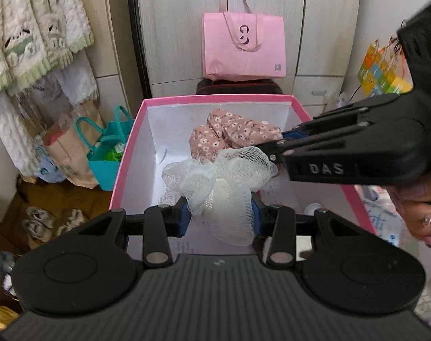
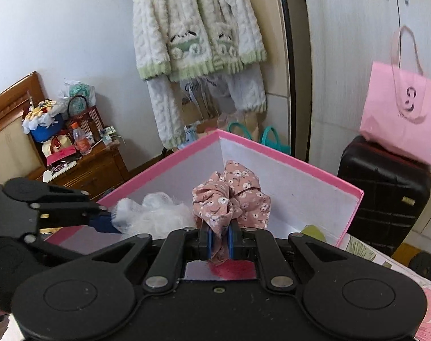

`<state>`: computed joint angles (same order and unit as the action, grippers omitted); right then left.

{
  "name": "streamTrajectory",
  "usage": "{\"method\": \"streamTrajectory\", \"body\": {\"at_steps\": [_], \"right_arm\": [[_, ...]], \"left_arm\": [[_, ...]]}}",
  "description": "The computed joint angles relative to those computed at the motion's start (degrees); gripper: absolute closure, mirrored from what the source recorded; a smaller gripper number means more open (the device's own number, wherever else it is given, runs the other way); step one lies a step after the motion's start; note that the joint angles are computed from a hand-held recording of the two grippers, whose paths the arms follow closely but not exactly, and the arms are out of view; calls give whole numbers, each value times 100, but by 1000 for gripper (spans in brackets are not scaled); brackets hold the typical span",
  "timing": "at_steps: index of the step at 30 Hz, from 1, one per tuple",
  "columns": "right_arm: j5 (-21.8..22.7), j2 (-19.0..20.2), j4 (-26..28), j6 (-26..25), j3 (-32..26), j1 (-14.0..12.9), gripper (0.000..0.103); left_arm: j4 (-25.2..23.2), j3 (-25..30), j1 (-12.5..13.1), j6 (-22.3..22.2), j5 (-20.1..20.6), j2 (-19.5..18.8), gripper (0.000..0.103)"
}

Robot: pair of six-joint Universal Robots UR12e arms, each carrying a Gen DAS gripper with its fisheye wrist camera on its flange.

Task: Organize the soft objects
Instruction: 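Open both grippers to drop the sponge and scrunchie into the box, then move both grippers back toward the blue-and-white wipes pack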

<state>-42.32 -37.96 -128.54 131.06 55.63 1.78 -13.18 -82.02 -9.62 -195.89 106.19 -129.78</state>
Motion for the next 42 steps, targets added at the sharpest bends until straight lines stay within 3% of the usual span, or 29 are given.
{"method": "streamTrajectory", "body": {"at_steps": [3,4,7,10,14,24,29,37,42], "right_arm": [[-69,105,384,-125,-239,35,87],[-117,129,431,-137,-289,49,81],[-356,106,115,70,-214,75,73],[-390,-5,-135,41,-40,11,72],[-26,-257,-175,-134,262,-185,55],[265,-1088,-290,-849,1365,-668,46],[91,-1363,-1056,-784,1890,-840,42],[255,-1610,-967,-988,2304,-1185,40],[420,-1761,-446,-1664,2462,-1396,39]], "left_arm": [[-367,146,47,-105,-151,-34,60],[-458,189,46,-152,-97,-55,58],[-538,236,11,-269,219,-82,45],[-238,26,-32,-234,336,44,36],[234,-326,-87,-159,274,279,27],[818,-961,-369,214,18,809,20],[975,-1031,-568,537,76,903,18],[755,-955,-766,526,-565,955,18],[691,-907,-809,372,-1125,961,18]]}}
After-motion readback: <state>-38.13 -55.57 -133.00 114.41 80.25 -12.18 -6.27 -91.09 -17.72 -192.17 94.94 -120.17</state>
